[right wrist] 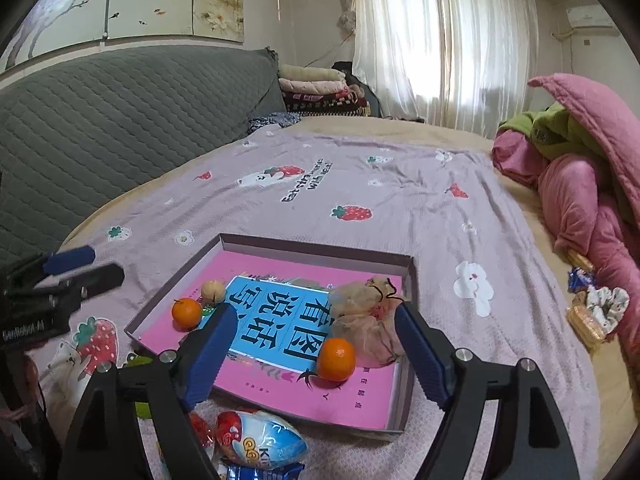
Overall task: Organize objects
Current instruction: 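Withdraw both open grippers from the tray toward the Kinder eggs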
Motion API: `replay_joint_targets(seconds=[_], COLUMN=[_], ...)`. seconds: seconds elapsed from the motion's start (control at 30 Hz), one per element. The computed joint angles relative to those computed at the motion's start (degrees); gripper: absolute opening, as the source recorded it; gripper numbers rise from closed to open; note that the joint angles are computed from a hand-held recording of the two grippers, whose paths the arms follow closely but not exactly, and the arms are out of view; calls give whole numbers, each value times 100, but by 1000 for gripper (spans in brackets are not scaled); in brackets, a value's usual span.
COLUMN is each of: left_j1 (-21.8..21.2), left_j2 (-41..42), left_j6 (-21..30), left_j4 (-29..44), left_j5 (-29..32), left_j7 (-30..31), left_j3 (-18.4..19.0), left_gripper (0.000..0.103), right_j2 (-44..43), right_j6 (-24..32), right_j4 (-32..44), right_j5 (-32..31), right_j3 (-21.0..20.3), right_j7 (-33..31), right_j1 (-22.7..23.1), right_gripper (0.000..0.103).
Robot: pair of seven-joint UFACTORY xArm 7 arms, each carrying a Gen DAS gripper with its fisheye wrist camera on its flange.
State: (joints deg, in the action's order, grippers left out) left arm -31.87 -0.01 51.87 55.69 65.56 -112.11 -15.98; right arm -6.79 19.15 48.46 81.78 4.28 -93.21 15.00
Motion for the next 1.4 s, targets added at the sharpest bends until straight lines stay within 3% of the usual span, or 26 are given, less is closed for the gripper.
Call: replay_joint_targets(seconds=[0.57, 0.77, 1.4], left_j1=[-686, -916, -1398], left_j2=[454, 584, 963], left_j6=[98, 284, 158], left_j4=[262, 447, 655], left_j5=[-495, -620, -874], left_j7=[8, 100, -2], left_j3=[-145, -124, -57], left_gripper=[75, 75, 75], right_j2=[-1089, -1451, -2084], right_j6=[252, 189, 18], right_j4=[-980, -1333, -2109], right_j5=[-76, -409, -1679], right_j3=[-303, -435, -1129], right_j7=[58, 234, 1061], right_j1=[66, 146, 545], right_gripper=[82, 84, 85])
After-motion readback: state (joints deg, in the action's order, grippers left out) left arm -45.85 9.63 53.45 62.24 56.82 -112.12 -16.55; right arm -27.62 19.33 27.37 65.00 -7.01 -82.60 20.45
